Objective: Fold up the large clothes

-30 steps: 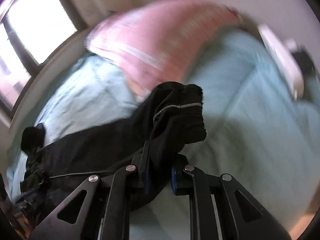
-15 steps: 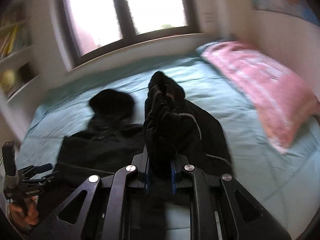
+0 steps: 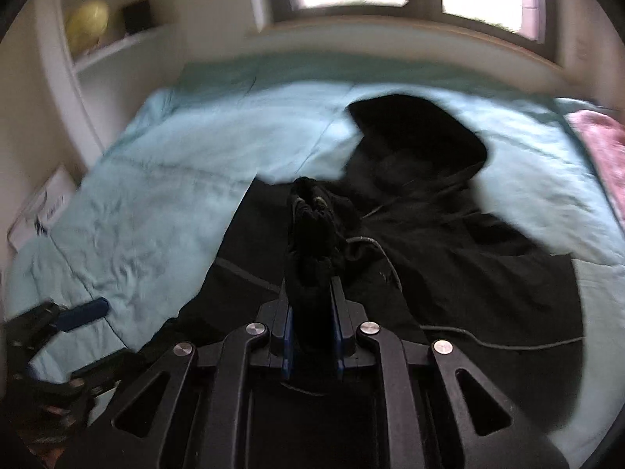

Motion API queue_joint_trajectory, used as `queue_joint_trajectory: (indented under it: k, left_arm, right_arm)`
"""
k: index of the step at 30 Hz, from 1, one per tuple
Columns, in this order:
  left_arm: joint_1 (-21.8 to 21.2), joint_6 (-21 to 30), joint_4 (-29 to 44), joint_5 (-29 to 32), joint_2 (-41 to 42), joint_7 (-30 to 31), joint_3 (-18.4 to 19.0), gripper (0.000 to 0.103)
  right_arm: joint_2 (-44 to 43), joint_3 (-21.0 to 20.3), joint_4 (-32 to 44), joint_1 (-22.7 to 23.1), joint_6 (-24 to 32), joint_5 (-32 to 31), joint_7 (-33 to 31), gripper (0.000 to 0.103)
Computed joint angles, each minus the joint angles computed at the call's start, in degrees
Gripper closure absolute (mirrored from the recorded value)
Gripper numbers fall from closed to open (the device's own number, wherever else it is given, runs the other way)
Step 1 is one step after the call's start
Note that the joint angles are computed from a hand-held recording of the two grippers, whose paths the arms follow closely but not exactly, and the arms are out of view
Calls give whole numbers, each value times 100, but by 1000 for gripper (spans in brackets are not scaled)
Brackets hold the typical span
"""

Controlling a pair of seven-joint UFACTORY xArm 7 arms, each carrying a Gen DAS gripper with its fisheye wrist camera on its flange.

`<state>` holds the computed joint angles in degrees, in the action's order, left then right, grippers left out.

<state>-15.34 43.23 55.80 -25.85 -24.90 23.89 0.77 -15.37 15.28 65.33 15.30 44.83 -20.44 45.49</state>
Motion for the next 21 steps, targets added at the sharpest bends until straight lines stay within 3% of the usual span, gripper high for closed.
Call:
queue_joint_trajectory:
  k: [5, 9, 13, 14, 15, 17, 18, 21]
  left_arm:
    - [122, 61, -122, -37, 99, 121, 146, 34]
    - [186, 150, -87, -55, 235, 211, 156, 34]
    - [64, 456, 247, -509, 546, 556, 261, 34]
    - [111, 715, 414, -794, 690, 748, 265, 34]
    - [-56, 1214, 708, -1206, 956, 987, 508, 34]
    - [-27, 2108, 1259, -1886, 1523, 1096, 670, 34]
    - [29, 2277, 1485, -2037, 1798, 935, 634, 34]
    - [154, 1915, 1819, -1914, 2303, 365, 295, 34]
  right_arm:
    - [1041, -83, 74, 175, -277, 78, 234, 85]
    - [1163, -271, -167, 344, -545, 1, 299, 79]
    - [290, -597, -920, 448, -1465, 1297, -786, 61]
    - [-4, -650, -1135, 460, -1633, 1543, -980, 55]
    - [-365, -673, -1376, 426, -1763, 1666, -1081, 47]
    - [-962, -580, -1673, 180, -1724, 1598, -1056, 42]
    - [-1361, -554, -1884, 17, -1642, 1524, -1025, 42]
    - [-2246, -488, -2274, -534, -1116, 1306, -942, 42]
